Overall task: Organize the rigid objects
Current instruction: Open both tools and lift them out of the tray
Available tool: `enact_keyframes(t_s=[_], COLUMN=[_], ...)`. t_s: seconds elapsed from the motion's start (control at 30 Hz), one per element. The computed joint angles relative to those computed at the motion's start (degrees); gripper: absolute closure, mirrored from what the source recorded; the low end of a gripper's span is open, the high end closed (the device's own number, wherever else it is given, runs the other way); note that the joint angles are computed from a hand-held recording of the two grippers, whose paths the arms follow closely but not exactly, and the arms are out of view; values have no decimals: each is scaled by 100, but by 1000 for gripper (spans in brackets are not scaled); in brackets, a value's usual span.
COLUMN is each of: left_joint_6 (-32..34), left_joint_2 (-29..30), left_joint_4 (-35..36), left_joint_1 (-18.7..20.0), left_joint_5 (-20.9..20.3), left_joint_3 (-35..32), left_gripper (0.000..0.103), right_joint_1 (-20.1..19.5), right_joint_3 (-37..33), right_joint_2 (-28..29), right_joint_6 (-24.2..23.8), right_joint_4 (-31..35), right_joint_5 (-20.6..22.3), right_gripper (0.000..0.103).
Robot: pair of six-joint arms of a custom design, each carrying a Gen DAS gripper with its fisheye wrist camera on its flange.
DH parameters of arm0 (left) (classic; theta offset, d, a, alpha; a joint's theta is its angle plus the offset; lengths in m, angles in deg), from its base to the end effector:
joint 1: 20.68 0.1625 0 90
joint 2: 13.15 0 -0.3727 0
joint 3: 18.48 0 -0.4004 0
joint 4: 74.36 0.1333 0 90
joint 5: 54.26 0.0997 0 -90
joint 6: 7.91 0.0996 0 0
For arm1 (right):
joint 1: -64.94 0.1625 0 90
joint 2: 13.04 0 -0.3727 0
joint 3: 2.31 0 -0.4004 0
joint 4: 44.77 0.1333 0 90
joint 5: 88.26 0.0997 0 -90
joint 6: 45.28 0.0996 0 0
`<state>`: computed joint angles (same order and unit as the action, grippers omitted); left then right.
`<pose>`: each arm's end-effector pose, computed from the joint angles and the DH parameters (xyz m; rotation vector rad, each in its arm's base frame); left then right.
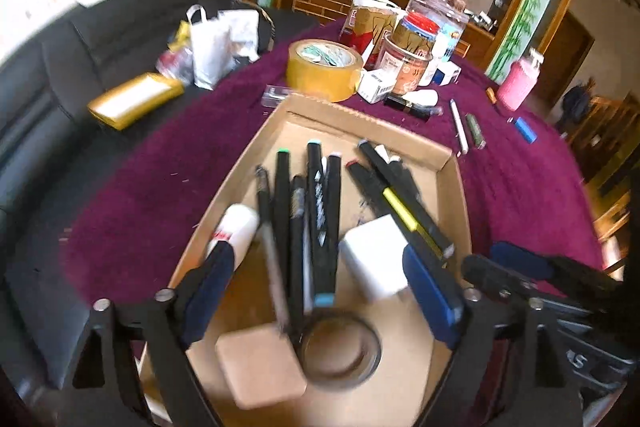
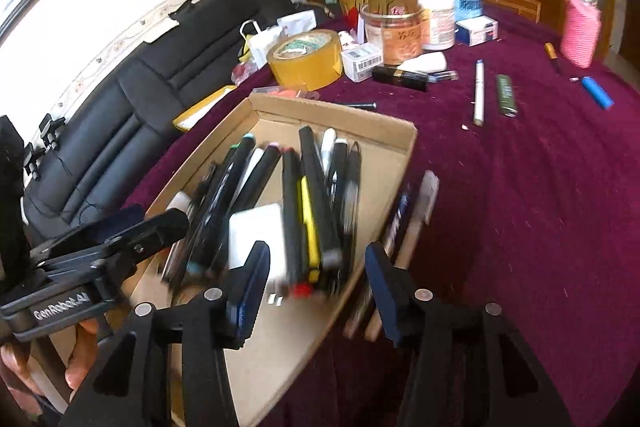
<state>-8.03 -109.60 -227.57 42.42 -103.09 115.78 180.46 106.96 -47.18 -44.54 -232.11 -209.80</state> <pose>-0.0021 -0.4437 0.2624 0.3644 2.4234 -0.7493 0.3040 -0.4484 -0.0562 0.4195 -2.5853 0.6676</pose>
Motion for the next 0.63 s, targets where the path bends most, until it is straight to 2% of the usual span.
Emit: enact_keyframes(t_s=[0.17, 0.27, 0.47, 0.63], left_joint_6=[-294, -436, -515, -413], left_joint_2=[-673, -948, -1251, -1338], left_joint_4=[306, 571, 816, 686], left_joint_1=[-438, -548, -702, -730], left_joint_5=[539, 658, 915, 957], left_joint_3=[607, 762, 971, 1071], left_gripper=[16, 16, 16, 16], right_joint_1=[307, 350, 462, 515], right_joint_3=[494, 713, 783, 773], right_joint_2=[-72, -133, -91, -44], right_joint_6=[269, 395, 548, 601], right_joint_4=[-477, -543, -550, -537], right_joint_5=[-177, -53, -127, -151], right_gripper=[47, 47, 47, 47])
